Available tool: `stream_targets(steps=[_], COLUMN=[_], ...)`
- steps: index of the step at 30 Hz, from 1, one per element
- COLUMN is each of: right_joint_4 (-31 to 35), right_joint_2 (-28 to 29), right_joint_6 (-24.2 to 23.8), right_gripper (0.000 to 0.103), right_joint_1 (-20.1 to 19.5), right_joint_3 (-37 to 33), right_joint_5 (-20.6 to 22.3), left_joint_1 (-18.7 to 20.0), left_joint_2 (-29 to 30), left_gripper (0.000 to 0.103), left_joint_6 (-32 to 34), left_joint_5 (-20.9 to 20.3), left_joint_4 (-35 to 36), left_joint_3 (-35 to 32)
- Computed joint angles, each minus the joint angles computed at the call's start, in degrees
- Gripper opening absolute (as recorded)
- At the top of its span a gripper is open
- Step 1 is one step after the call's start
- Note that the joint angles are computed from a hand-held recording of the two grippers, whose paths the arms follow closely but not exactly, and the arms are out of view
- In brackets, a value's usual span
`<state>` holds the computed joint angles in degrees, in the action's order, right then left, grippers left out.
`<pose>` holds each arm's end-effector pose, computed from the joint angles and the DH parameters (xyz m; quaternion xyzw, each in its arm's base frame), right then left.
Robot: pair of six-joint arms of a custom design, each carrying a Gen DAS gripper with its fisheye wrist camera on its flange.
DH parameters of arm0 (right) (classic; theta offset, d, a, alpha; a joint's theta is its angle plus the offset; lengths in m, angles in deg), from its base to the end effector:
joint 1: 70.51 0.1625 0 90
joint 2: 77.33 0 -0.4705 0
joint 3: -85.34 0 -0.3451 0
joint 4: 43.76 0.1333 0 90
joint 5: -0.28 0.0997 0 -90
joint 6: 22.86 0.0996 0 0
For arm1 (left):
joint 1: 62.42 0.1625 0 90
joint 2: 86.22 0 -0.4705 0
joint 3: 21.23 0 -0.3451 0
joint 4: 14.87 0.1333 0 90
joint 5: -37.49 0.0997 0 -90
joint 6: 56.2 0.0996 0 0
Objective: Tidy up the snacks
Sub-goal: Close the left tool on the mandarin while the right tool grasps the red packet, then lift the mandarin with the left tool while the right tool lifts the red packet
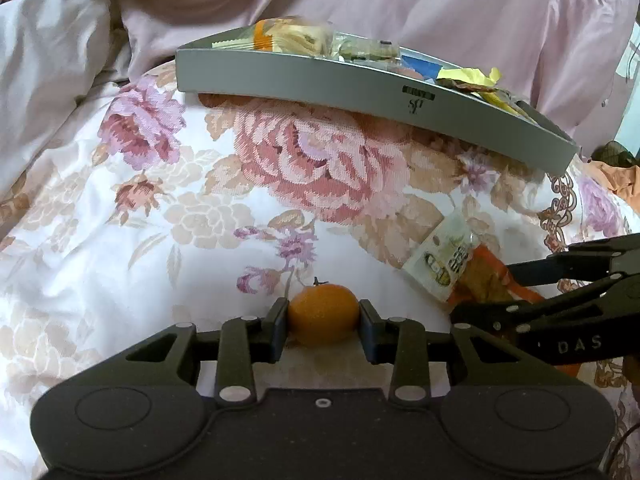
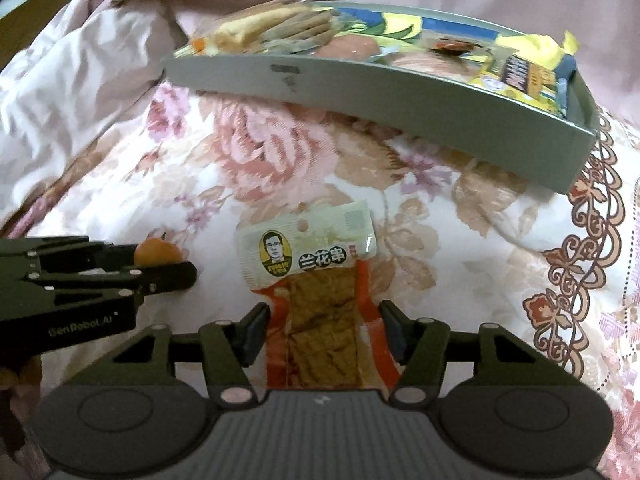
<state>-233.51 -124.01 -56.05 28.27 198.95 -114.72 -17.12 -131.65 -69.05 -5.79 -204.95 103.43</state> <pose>0.1803 -0.5699 0.1655 0.2783 -0.8963 0.2257 0.2612 -0.2140 -0.5088 0.1303 0.1787 0.8879 -0.3333 0.2618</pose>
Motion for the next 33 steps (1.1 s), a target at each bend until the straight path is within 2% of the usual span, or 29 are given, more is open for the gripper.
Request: stream_targets(steps=[2, 4, 7, 10, 16, 19, 21, 22, 26, 29, 31, 33], right_joint_4=[0.38, 1.37, 1.51, 2.68, 4.88, 4.68, 4.49, 4.37, 4.30, 3.47, 2.13, 0.88], right_joint_2=[0.00, -0.16, 0.15, 0.11, -0.34, 0.17, 0.35, 0.38, -0.05, 0.10, 0.31, 0.61], right_joint_6=[-1.01, -1.10, -2.75, -3.37, -0.87, -1.64, -1.66, -1.58, -1.53, -1.97, -2.83, -3.74], right_gripper=[0.071, 0.080, 0.085, 0.093, 0.098, 0.100, 0.100, 0.100, 0.088, 0.077, 0.065, 0.064], right_joint_1=[0.25, 0.47, 1.13, 1.47, 1.11, 1.22, 1.25, 1.27, 1.24, 1.38, 1.55, 1.68], right_joint_3=[0.12, 0.12, 0.16, 0.14, -0.37, -0.53, -0.55, -0.51, -0.10, 0.00, 0.27, 0.44], right_joint_5=[-0.60, -1.22, -3.57, -5.30, -6.10, -6.72, -6.86, -6.90, -5.68, -5.24, -5.02, -4.89], left_joint_1=[-0.15, -0.28, -0.34, -0.59, -2.41, -3.10, -3.22, -3.24, -3.11, -3.49, -3.74, -3.85], left_joint_2=[-0.25, -0.43, -0.62, -0.94, -1.69, -1.62, -1.26, -1.14, -1.09, -0.53, -0.12, 0.20], left_gripper=[0.039, 0.041, 0.044, 0.052, 0.070, 0.069, 0.063, 0.055, 0.041, 0.038, 0.038, 0.038], left_joint_6=[-0.54, -1.15, -1.61, -2.52, -5.54, -5.75, -5.06, -4.99, -4.88, -3.92, -2.99, -2.04], left_joint_5=[0.04, 0.20, 0.08, -0.13, 0.88, 2.05, 3.01, 3.52, 3.37, 4.12, 4.55, 4.59], left_joint_4=[0.22, 0.58, 1.07, 2.06, 4.77, 5.62, 5.59, 5.56, 4.16, 3.34, 2.46, 1.36], left_joint_3=[0.41, 0.59, 0.67, 0.90, 2.72, 3.26, 3.09, 3.07, 3.25, 3.34, 3.51, 3.62])
